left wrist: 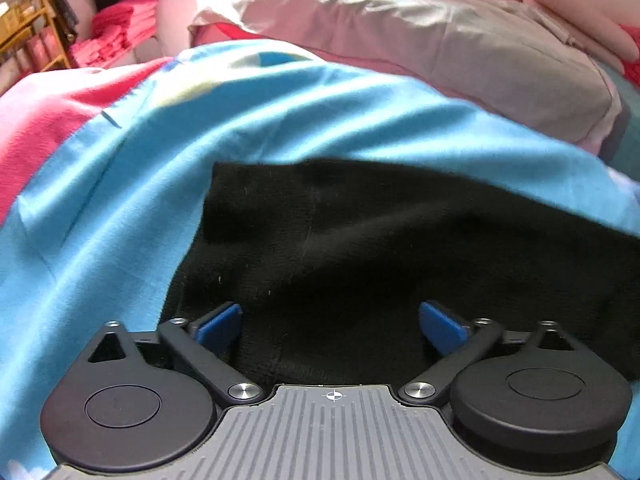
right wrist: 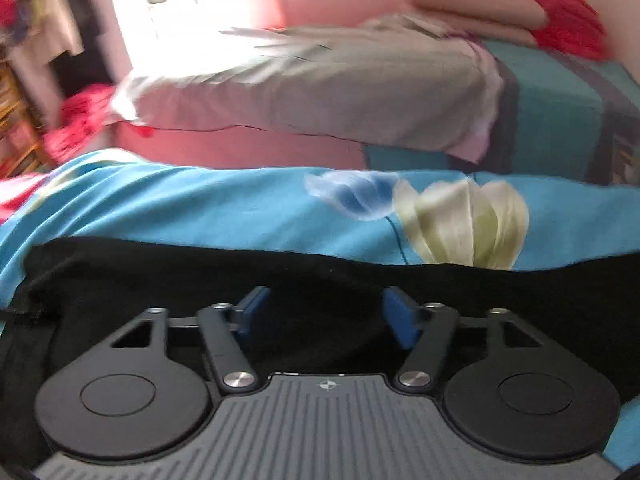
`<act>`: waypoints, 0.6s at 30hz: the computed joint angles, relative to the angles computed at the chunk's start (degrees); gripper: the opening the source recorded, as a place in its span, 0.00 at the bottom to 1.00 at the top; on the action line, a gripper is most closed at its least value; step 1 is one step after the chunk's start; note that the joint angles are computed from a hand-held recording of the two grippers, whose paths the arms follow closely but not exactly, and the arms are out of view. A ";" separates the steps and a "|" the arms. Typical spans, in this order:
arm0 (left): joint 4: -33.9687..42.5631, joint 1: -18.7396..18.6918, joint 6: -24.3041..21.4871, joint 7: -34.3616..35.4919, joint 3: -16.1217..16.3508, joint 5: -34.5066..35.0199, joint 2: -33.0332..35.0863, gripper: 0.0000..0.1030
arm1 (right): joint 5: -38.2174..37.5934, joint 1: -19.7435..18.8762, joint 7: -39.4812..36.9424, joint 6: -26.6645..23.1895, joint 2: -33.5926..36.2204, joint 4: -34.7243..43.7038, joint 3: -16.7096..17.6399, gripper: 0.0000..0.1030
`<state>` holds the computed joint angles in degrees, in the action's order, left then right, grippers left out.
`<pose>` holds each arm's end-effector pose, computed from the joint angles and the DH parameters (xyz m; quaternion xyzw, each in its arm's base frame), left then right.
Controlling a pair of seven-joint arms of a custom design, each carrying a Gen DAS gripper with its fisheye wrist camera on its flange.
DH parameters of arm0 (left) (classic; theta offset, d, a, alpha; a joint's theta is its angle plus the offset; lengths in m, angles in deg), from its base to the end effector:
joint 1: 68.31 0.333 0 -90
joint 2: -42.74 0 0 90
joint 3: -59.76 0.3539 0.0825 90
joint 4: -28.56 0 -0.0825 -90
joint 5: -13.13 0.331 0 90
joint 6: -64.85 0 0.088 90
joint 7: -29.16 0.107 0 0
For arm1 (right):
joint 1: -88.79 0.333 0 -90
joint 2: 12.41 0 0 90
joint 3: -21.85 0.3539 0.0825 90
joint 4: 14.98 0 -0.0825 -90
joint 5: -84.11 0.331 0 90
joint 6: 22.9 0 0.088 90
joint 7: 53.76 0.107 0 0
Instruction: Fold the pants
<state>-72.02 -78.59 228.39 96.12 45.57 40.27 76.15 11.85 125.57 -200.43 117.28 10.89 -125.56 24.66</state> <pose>0.6258 -0.2766 0.3712 -0.5448 0.7925 -0.2247 0.1567 0.4734 0.3865 0.3595 -0.4729 0.7865 -0.2886 0.2729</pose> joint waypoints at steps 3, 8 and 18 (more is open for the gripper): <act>-0.33 -0.96 3.57 -1.25 -0.74 0.04 -0.27 1.00 | -1.47 -0.73 -6.25 4.87 0.52 -1.19 0.95 0.66; 7.78 -7.36 -2.46 -0.39 1.85 3.67 5.28 1.00 | -2.92 0.56 0.03 2.55 -2.80 -7.71 -1.87 0.37; 5.10 -9.40 1.85 -5.45 5.02 8.66 4.92 1.00 | 18.03 -2.01 27.17 -30.12 -21.44 -28.80 4.38 0.91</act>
<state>-66.92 -87.98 230.24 90.67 50.60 48.93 81.07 29.88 123.56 -173.26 87.15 -10.54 -154.37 29.04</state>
